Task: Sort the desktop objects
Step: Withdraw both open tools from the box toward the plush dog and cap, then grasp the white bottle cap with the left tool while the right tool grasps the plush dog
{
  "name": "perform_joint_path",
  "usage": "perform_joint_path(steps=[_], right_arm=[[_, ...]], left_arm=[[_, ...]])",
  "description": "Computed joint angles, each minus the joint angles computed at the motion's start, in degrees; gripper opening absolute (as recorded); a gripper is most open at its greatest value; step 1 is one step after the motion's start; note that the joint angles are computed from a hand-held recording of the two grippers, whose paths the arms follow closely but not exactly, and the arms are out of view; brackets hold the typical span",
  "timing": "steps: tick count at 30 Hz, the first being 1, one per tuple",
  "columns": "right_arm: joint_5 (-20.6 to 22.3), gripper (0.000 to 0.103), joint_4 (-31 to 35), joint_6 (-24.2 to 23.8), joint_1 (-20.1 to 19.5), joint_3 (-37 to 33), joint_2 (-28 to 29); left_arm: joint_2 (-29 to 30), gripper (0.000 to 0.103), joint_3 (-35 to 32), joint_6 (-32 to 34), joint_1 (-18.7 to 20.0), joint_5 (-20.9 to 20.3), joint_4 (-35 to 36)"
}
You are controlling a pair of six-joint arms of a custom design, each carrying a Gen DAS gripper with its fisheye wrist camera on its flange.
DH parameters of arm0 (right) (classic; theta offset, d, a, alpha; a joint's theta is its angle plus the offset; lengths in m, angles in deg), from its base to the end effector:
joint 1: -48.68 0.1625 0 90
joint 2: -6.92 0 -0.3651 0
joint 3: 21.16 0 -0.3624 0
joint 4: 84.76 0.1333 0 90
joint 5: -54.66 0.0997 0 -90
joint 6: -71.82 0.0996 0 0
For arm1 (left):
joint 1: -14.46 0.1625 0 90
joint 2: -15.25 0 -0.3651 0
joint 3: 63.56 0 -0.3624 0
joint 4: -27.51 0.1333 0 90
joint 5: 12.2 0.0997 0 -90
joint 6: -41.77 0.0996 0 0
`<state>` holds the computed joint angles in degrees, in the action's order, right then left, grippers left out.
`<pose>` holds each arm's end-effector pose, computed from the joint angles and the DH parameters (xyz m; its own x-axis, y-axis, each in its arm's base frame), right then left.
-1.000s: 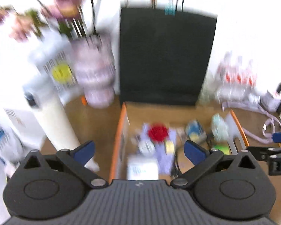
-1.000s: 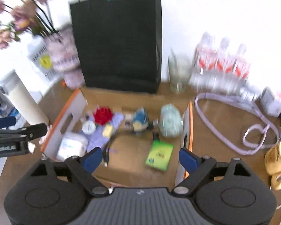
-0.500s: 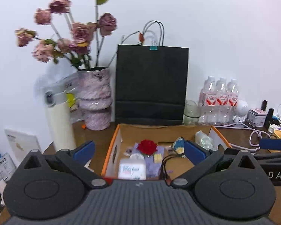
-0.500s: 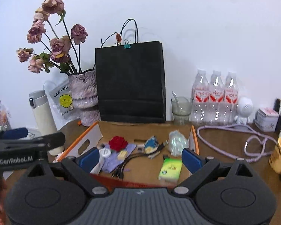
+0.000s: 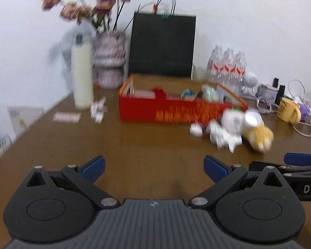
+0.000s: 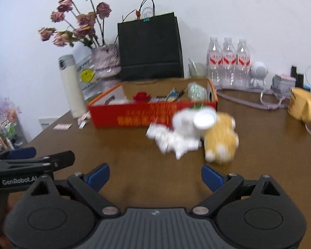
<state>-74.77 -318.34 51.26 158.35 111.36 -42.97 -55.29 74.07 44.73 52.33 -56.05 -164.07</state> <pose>0.1997 -0.3506 0.1321 -0.7986 0.0855 0.5958 -0.4741 0.5204 -0.7102 -0.1772 -0.3976 0.1725 -0.7130 0.3219 -0.6228 0.6884 0.4900 -0.5348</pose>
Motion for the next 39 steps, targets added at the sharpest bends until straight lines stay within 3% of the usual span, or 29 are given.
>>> perform_joint_path(steps=[6, 11, 17, 25, 29, 32, 35, 39], right_arm=[[-3.24, 0.096, -2.64, 2.04, 1.93, 5.23, 1.86], [-0.75, 0.096, -4.64, 4.17, 1.05, 6.80, 1.14], [-1.77, 0.095, -13.48, -3.16, -0.33, 4.68, 2.99], [0.81, 0.093, -10.94, -7.12, -7.13, 3.79, -3.65], [1.09, 0.092, -7.13, -8.16, -10.11, 3.80, -7.05], [2.24, 0.092, -4.59, -7.83, -12.32, 4.11, -8.41], [3.76, 0.092, -1.42, -7.02, -13.76, 4.11, -9.14], [6.01, 0.090, 0.69, -8.13, -14.89, 2.52, -8.65]], left_arm=[[-6.98, 0.103, 8.05, -10.37, -2.44, 1.92, 6.92], [-6.02, 0.103, 7.28, -9.40, -2.01, 3.08, 8.21], [-1.80, 0.103, 4.13, -0.84, -1.15, -0.65, 3.29], [12.74, 0.103, -10.24, 15.81, 1.59, -11.70, -6.93], [18.52, 0.103, -19.82, 16.70, 4.14, -23.59, -1.51], [23.57, 0.097, -26.06, 15.17, 4.76, -27.64, 2.61], [28.63, 0.088, -31.06, 14.65, 4.06, -24.92, 4.10], [31.35, 0.059, -35.01, 10.26, 4.95, -24.31, 7.30]])
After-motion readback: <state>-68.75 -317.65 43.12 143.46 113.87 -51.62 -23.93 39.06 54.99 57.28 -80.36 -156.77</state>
